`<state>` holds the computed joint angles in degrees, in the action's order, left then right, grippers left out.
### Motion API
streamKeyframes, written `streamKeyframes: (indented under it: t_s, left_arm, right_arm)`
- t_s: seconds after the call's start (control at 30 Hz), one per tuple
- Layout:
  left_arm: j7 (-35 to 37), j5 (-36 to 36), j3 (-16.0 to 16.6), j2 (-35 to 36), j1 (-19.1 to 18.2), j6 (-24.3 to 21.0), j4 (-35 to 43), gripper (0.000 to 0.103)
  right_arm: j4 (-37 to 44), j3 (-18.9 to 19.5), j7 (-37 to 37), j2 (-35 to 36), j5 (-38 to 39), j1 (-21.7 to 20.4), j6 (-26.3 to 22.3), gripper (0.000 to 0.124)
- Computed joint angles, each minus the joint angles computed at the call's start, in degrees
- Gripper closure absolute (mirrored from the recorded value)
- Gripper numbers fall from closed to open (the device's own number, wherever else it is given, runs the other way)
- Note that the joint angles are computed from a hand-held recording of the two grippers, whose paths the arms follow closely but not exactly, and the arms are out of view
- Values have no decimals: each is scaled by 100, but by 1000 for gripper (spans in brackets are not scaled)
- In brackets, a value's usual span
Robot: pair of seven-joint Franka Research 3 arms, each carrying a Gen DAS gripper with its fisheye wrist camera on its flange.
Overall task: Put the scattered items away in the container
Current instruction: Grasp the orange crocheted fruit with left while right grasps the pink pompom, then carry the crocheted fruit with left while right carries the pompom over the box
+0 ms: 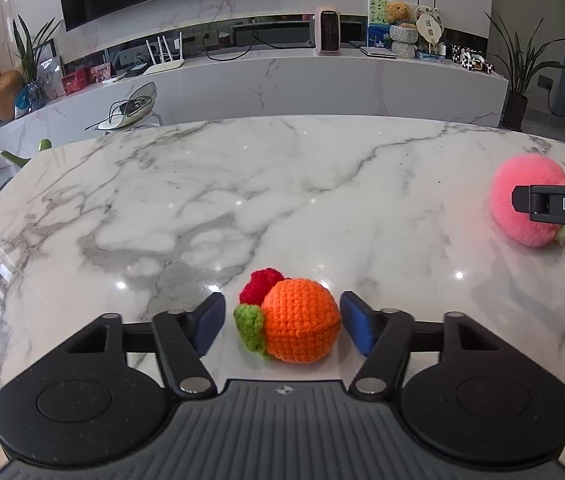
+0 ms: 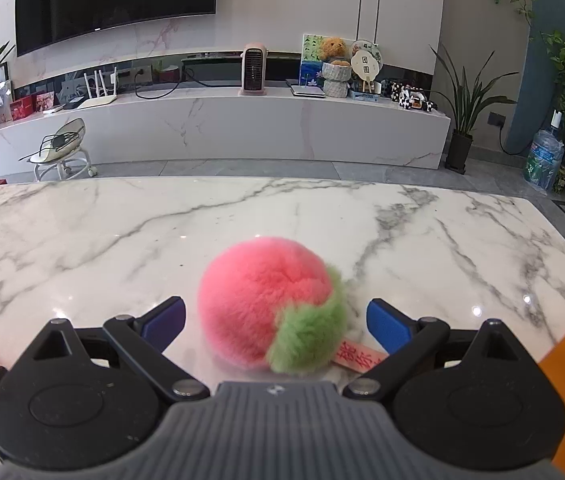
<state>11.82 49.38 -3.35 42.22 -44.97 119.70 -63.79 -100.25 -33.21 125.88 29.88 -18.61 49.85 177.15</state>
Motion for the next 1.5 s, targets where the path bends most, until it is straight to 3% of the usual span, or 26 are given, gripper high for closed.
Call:
streamKeyframes:
  t_s: [0.07,0.33,0.5,0.57,0.9,1.17,1.37,1.5]
  left_arm:
    - [-145,30,16,-38,28,156,-95,44]
    - [-350,149,48,-31,12,243,-127,45]
    - [-294,107,46,62,35,253,19,46]
    - [-254,85,51,89,34,260,62,46]
    - [-200,-37,47,61,29,331,68,46]
    - [-278,99,36,-144,-82,314,-38,46]
    - [-341,360,20,-351,-236,213,-47,46]
    - [-367,609,12,-475,-379,98,12,46]
  right_arm:
    - [153,171,-62,120,106,-180,-17,26]
    - [511,523,-280,411,497,-538,-98,28]
    - [655,1000,-601,409,663,-924,-346,53]
    - [656,986,-565,417,625,-918,-362,63]
    - [387,999,-459,183,425,-907,-310,75]
    - [-286,248,-170,-308,51,-170,105,76]
    - [-896,-662,89,-875,-266,726,367,76]
    - [-1299,-1583,447,-1279,-707,1621,492,76]
